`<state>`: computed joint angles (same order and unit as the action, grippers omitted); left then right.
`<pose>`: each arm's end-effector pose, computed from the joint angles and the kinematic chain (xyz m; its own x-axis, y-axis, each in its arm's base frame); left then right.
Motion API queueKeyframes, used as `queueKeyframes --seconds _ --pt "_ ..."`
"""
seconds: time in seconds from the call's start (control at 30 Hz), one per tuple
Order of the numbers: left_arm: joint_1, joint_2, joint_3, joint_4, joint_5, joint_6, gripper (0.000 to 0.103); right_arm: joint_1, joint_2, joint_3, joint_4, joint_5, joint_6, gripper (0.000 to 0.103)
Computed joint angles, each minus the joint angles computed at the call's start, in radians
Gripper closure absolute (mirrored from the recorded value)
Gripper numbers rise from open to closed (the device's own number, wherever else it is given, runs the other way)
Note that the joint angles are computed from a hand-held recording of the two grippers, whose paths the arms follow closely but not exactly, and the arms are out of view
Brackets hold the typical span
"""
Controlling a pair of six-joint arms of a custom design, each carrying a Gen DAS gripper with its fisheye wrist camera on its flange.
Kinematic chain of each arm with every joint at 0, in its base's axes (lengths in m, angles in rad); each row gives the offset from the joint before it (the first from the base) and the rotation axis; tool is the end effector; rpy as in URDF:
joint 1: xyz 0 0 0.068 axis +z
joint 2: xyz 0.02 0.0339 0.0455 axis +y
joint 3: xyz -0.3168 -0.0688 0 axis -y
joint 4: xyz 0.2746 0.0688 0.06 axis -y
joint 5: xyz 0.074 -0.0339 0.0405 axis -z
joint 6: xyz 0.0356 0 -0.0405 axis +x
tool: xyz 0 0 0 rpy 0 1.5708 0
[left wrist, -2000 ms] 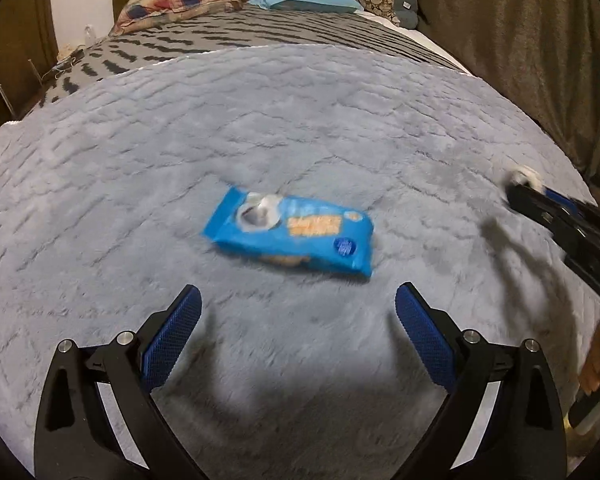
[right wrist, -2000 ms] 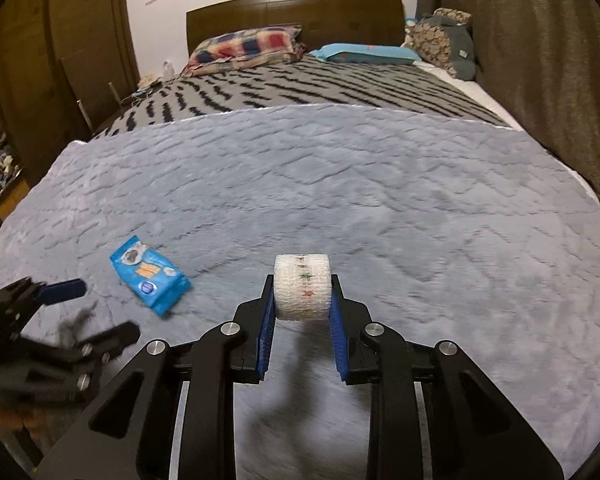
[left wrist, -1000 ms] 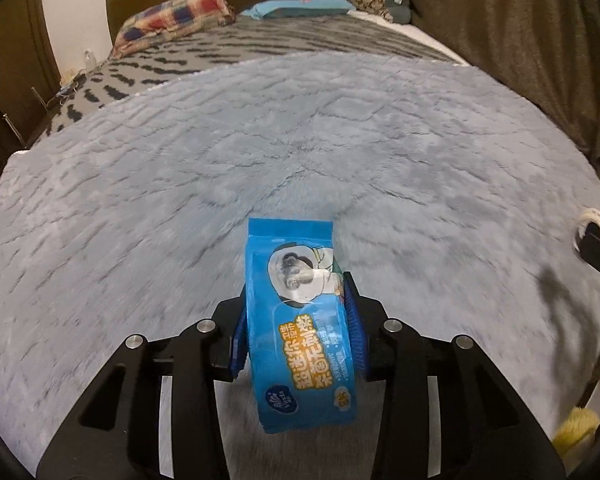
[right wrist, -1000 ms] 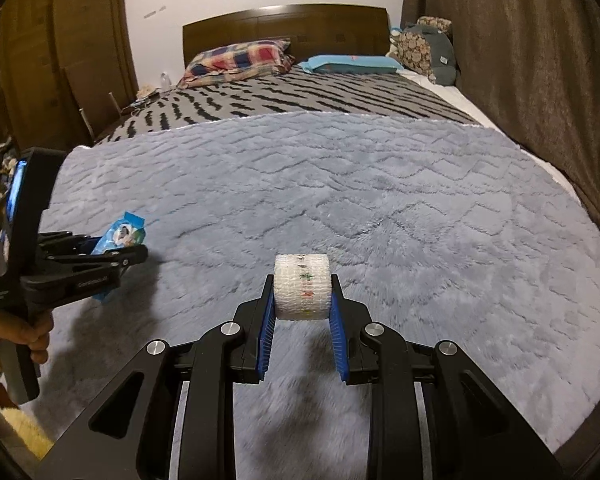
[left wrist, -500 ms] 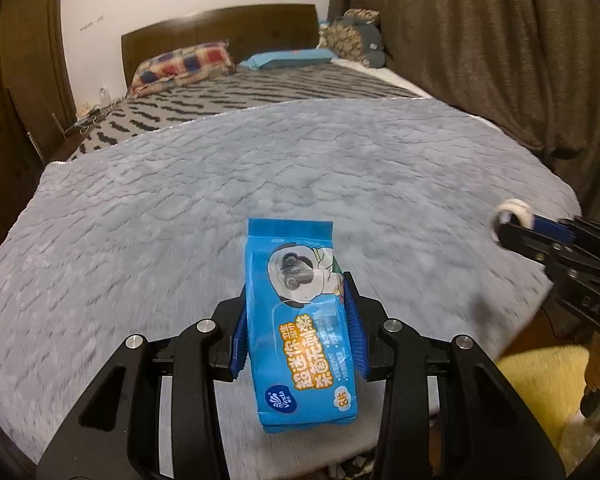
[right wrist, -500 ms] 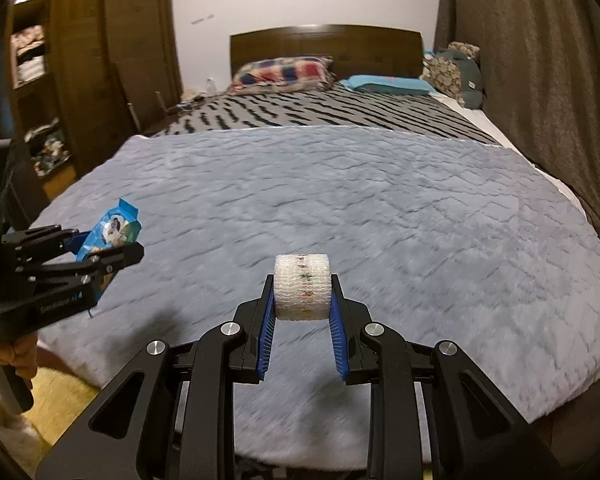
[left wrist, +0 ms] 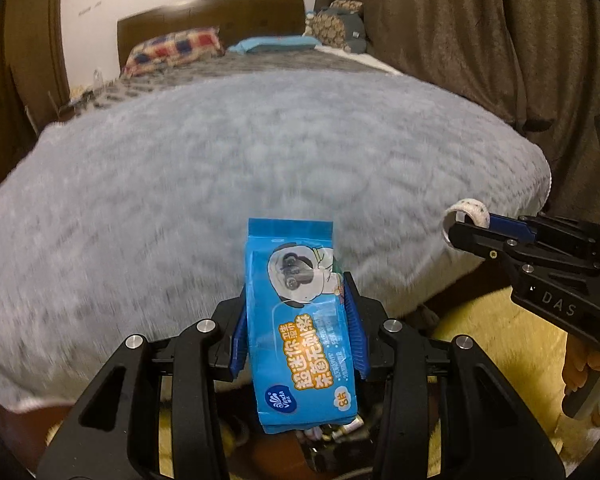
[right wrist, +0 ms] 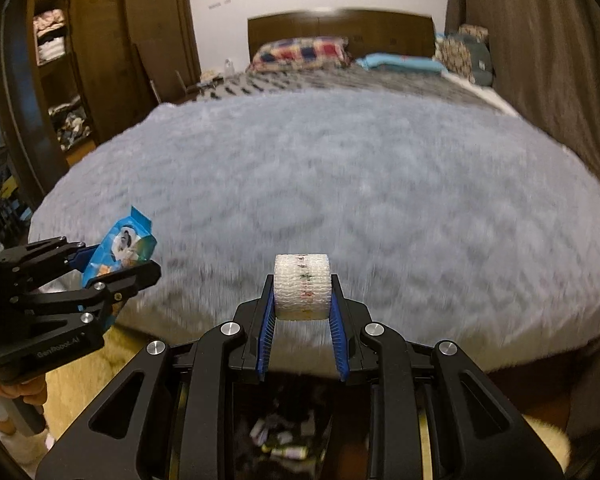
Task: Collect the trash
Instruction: 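Lower the blue wipes packet and tape roll into the bin and open both tools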
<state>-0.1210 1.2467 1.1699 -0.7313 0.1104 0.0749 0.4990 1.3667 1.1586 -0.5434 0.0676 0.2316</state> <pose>0.2706 -0.0369 0.3735 -0.7010 0.1602 -0.6949 0.2487 0.9682 -0.0277 0.2794 0.1495 0.3509 -0.6831 -0.1115 -0.7217 -0.2849 0.9506 0.1228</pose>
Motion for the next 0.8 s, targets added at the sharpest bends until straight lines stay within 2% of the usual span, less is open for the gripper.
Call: queueKeyframes --seconds 0.27,0.4,0.63,0.8 --pt "-0.003 -0.022 -0.157 0.012 0.031 -0.014 0.064 -0.003 0.007 -0.128 -0.006 -0.032 0.041 0.077" --pt "-0.006 0.003 -0.214 0.027 0.039 -0.018 0.064 0.011 0.043 -0.148 -0.001 -0.042 0.051 0.077" --pt "-0.007 0.115 -0.288 0.061 0.047 -0.008 0.065 0.031 0.137 -0.153 -0.010 -0.063 0.061 0.077" --pt "-0.002 0.189 -0.308 0.064 0.087 0.001 0.065 0.020 0.221 -0.167 -0.001 -0.131 0.072 0.077"
